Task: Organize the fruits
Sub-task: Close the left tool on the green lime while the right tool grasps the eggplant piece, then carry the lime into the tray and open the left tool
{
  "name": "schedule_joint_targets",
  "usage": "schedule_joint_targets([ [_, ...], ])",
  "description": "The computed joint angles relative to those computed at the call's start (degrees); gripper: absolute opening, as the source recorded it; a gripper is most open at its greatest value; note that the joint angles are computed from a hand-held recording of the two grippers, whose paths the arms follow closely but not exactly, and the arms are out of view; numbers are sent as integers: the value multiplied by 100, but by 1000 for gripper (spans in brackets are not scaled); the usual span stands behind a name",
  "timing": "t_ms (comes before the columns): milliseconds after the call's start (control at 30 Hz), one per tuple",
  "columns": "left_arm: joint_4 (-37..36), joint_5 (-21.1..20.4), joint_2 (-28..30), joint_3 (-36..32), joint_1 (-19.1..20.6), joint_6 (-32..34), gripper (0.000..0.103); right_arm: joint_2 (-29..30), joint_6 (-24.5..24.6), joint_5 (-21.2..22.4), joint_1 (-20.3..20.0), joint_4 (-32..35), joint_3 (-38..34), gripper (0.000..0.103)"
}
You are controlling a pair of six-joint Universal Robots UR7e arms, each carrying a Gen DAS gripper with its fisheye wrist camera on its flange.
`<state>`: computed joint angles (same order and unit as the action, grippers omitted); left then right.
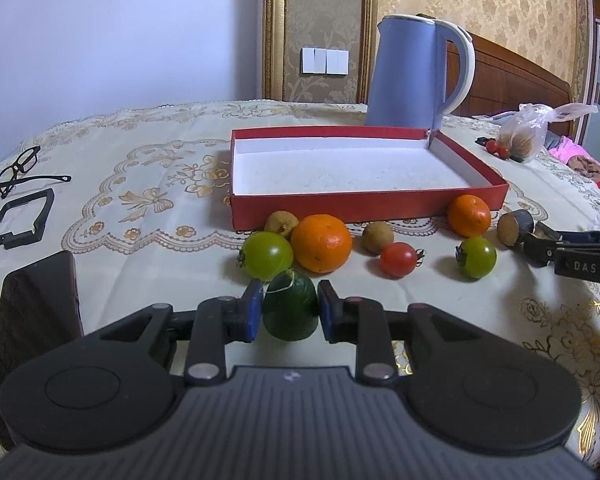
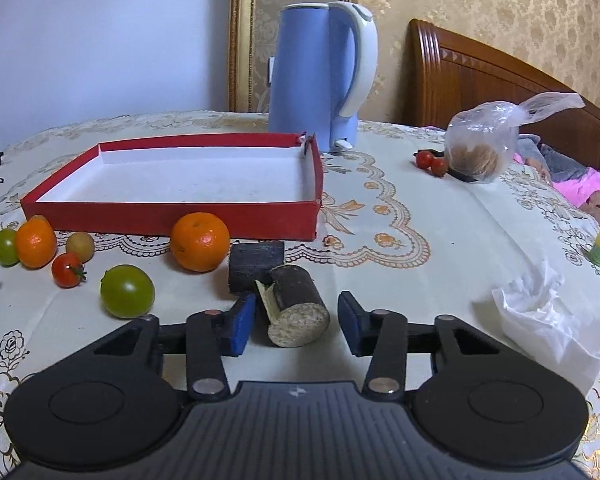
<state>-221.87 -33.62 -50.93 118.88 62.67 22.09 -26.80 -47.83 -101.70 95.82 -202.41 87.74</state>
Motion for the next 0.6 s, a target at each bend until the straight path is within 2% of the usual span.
schedule_joint_targets([
  [300, -145, -40, -21, 28, -40, 112, 26, -81, 83, 85, -13, -27, 121, 37],
  [600, -23, -135, -94, -143, -80, 298, 26, -320, 230, 536, -49, -174, 505, 37],
])
